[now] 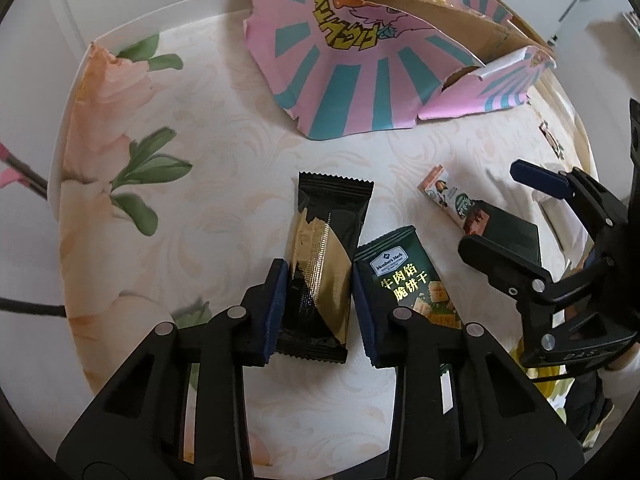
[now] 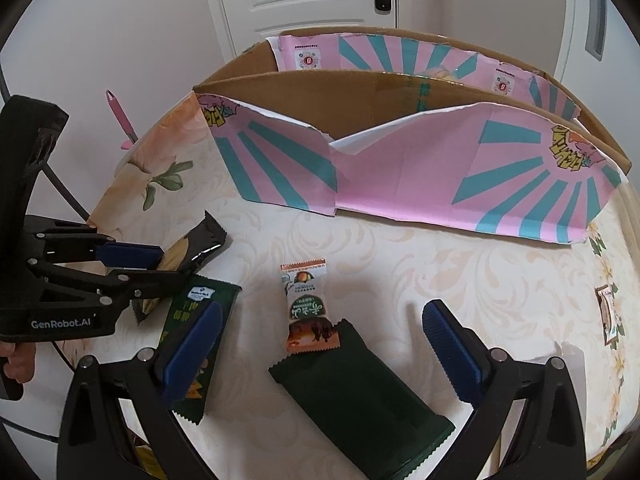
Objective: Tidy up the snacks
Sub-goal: 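Grasp the black wafer bar with the left tool beside the green cracker pack, then carry the wafer bar to the box with left tool while right tool carries the brown sachet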
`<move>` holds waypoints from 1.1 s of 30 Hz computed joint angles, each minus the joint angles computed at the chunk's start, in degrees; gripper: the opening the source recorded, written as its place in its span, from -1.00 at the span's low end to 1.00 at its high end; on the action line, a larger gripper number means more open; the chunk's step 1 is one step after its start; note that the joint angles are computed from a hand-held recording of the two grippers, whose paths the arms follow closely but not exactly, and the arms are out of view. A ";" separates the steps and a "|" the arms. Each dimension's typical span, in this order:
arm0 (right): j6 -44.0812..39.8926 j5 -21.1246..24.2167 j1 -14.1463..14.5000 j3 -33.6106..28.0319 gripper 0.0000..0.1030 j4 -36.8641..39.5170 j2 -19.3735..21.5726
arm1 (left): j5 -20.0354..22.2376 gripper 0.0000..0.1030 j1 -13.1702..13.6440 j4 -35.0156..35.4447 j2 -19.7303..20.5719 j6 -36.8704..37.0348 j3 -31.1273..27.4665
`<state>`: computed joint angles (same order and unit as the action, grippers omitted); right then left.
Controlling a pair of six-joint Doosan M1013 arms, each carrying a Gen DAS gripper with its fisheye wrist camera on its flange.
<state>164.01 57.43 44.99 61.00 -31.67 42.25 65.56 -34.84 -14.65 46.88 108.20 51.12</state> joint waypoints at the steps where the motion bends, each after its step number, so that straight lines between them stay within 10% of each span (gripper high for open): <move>1: -0.33 0.10 -0.06 -0.21 0.94 0.16 0.14 | -0.15 -0.43 0.02 -0.19 -0.13 0.22 0.13; 18: -8.53 4.61 -0.43 -5.93 -0.58 2.04 4.03 | -3.88 -0.44 1.10 -2.85 -2.86 1.24 3.50; 33: -4.85 5.95 0.94 -6.86 -0.60 -2.67 2.55 | -7.75 -0.44 1.41 -5.88 -7.27 1.39 6.59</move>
